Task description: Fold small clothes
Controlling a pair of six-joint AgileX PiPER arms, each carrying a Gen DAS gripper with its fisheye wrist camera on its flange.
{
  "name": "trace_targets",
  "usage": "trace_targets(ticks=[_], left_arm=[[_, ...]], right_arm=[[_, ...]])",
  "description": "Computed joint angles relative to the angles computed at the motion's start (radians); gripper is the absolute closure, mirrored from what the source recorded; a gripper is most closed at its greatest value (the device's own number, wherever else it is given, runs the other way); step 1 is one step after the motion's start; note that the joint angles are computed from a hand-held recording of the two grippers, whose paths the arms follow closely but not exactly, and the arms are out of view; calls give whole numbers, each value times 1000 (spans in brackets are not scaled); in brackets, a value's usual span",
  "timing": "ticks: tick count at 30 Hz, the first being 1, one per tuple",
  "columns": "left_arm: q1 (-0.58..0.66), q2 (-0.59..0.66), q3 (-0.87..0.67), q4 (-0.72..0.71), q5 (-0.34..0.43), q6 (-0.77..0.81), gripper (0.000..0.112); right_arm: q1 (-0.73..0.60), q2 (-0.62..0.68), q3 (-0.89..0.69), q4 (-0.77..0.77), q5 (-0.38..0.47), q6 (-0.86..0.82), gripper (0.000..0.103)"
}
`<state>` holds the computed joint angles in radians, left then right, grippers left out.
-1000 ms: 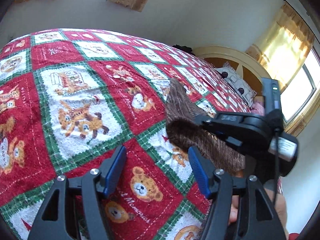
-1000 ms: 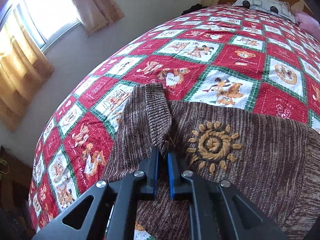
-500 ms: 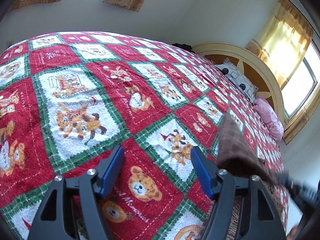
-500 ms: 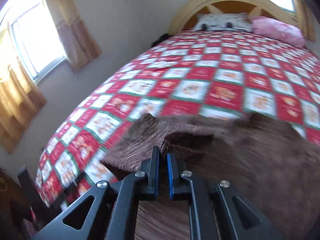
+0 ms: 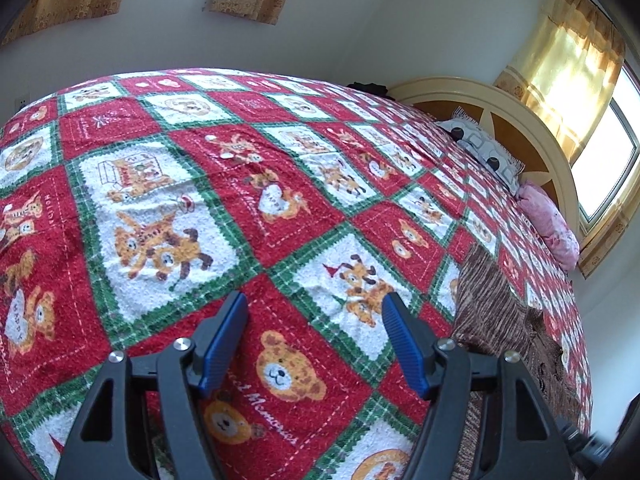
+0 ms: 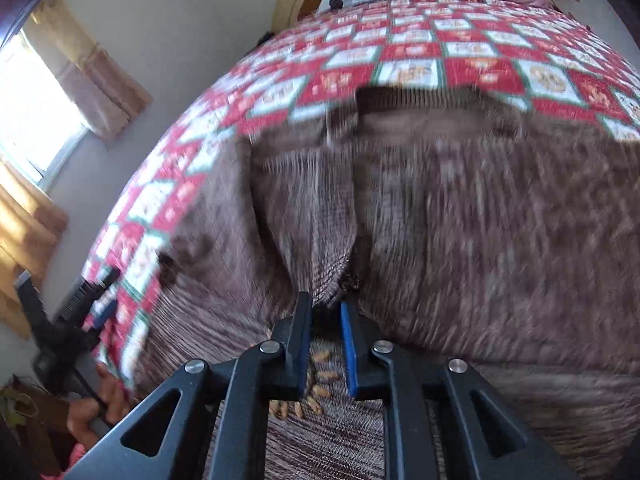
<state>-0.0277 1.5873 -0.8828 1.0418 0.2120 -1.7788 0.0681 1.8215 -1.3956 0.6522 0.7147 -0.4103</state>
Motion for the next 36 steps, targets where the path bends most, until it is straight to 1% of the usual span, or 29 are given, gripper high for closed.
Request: trace_targets(ticks=[1,2,3,4,5,7,8,10,11,12,13,14,15,16,17,18,23,24,27,28,29,30,34,35,36], left_arm=[[0,2,-2,-4,2,6,40],[0,2,-1,-3,-1,7,38],[-1,2,-2,-3,1,8,38],[-4,5,-6,-4,5,9,38],[-4,6,-7,-5,4,10,38],[-5,5,-5,3,3,-1,38],[-6,5,-6,3,5,0,38],[-5,5,-6,1,5,3,38],[-4,5,-6,1,4,3,38],[-4,5,-5,2,3,1,38],[-4,5,-5,3,3,0,38],[-4,5,-6,4,3,-1,38],[-4,6,-5,4,2,0,37],[-4,6,-6,6,0,0,36],[-4,6,-6,7,1,0,36],[-4,5,-5,7,2,0,36],[-7,5,-6,8,4,-2,36],[-8,6,-8,4,6,1,36],[-5,5,-5,11,2,-4,36],[-5,5,-4,14,1,-8,36],[-5,6,-5,14,1,-9,36],[-5,5,-4,15,1,-9,36],[-6,6,-5,16,1,-11,36],[-6,5,-3,20,1,-14,36],[-6,5,-3,20,1,-14,35]], right_arm=[[-11,-7,-9,7,-11,0,85],[-18,-4,-31,2,-21,16,67],[-19,5,-56,-4,-38,35,39],[-18,15,-70,14,-60,25,32],[-17,40,-100,41,-69,-3,31],[-3,102,-184,32,-49,2,31],[13,133,-226,4,-45,17,31],[67,221,-350,-145,-17,117,35],[85,260,-399,-206,-2,158,44],[105,305,-457,-268,22,207,47],[121,333,-489,-324,44,249,47],[148,357,-508,-415,41,318,49],[165,348,-488,-467,20,347,52],[174,323,-444,-482,-17,336,55],[177,321,-440,-466,-16,304,78],[180,316,-435,-456,-14,286,90],[193,231,-336,-543,-111,327,92],[194,205,-312,-574,-138,338,92],[212,190,-326,-725,-155,425,92],[211,191,-333,-761,-155,449,92],[202,194,-339,-763,-156,449,92],[194,214,-363,-770,-138,459,92],[179,305,-444,-890,-60,573,92],[167,318,-452,-884,-44,586,89],[146,322,-454,-850,-38,596,79]])
